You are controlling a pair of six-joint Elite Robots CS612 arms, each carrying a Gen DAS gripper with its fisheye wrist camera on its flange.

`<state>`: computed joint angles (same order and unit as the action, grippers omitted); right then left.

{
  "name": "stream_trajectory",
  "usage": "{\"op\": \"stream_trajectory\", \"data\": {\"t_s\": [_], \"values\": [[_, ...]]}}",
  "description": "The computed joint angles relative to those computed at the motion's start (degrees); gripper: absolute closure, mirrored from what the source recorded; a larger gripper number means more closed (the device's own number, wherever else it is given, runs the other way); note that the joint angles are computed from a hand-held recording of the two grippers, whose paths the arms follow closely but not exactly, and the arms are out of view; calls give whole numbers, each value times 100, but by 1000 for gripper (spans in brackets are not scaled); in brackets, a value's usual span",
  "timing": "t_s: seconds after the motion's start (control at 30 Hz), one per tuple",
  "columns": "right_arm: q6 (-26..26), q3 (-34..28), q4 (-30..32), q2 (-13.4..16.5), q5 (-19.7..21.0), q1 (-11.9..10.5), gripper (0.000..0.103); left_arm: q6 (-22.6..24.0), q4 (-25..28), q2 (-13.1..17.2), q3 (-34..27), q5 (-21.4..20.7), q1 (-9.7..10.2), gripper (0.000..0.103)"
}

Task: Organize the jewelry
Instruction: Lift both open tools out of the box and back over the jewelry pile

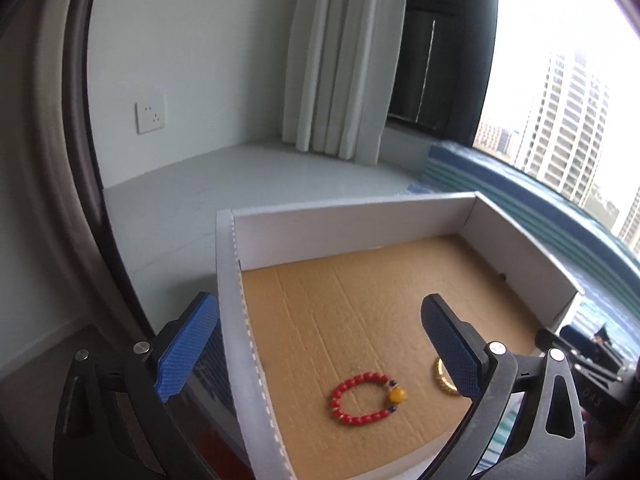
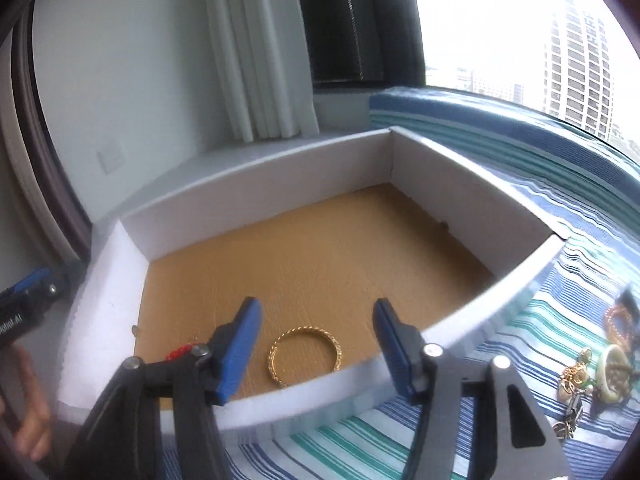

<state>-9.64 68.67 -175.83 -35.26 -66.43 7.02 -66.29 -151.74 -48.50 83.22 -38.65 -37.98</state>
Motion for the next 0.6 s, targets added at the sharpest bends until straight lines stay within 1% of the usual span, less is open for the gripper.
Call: {"op": "stream_trajectory", "data": {"t_s": [0.1,0.17,0.2,0.23,0.3,0.33,0.43,0.53,0.6], "values": [[14,398,-222,-218,-102,-130,37,680,-661,44,0,65,-108,1],[-26,703,-437,-367,-299,-207,31,1249,-1118,127,-62,41,-193,1],[-50,858,-573,-435,-418,-244,25,1529,-1337,180,-109,-14,-238,1],[-73,994,-693,-493,-546,-286,22,1802,-1542,235,-165,-117,-278,1],[-97,1267,-900,-610,-802,-361,22,2283,-1884,337,-276,-484,-339,1],[-89,1408,-1001,-668,-928,-403,22,2456,-1972,386,-345,-719,-370,1],[-25,1803,-1313,-813,-1341,-534,22,2887,-1937,545,-611,-1551,-413,1],[115,2111,-1526,-923,-1780,-655,22,3171,-1556,735,-926,-2264,-443,1],[283,2283,-1594,-981,-2044,-726,22,3330,-1312,872,-1132,-2594,-474,1]]}}
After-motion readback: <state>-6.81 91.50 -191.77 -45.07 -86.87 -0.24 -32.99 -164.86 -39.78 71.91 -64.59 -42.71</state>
